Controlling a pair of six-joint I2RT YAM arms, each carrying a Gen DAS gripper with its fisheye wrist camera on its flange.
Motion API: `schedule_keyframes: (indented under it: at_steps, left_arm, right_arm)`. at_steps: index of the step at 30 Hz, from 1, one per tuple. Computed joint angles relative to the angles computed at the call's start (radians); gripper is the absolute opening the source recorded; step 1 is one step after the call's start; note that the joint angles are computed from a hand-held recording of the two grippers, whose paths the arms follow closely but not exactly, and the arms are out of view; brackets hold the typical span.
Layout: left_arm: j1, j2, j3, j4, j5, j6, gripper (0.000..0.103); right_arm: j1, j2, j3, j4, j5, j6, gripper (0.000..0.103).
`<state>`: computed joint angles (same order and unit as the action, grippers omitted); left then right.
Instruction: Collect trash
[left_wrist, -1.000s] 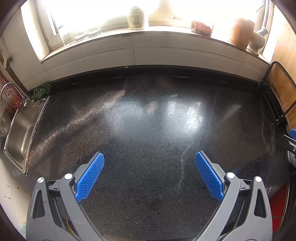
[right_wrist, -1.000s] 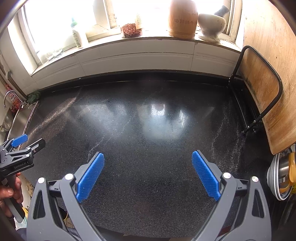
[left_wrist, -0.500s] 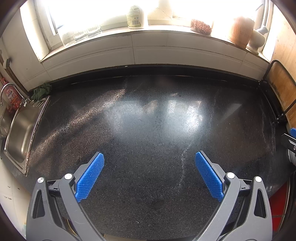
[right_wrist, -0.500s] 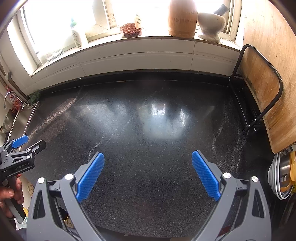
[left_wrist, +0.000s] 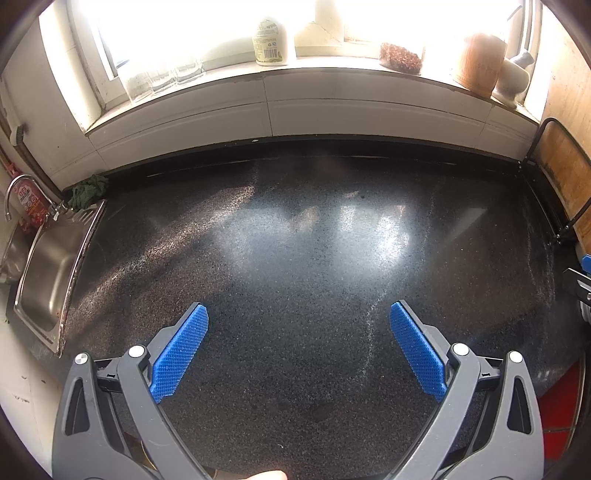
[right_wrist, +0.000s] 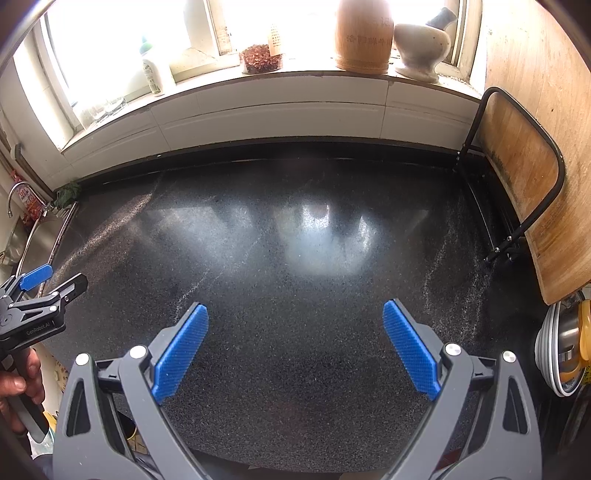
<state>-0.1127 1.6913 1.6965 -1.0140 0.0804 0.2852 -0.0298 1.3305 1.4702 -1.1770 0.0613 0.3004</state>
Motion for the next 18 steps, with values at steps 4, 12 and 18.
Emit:
schedule_keyframes:
  at_steps: [4,12,18]
  left_arm:
    - [0.006,-0.004,-0.012,-0.003,0.033,0.008,0.096]
    - [0.004,0.000,-0.022,0.025,0.020,0.019,0.096]
    - [0.023,0.063,0.016,0.004,0.015,0.032,0.096]
  right_arm:
    - [-0.003,0.000,-0.004,0.002,-0.003,-0.001,0.092]
    - [-0.017,0.004,-0.020,0.016,-0.015,-0.006,0.092]
    - [-0.028,0.008,-0.033,0.029,-0.020,-0.009,0.092]
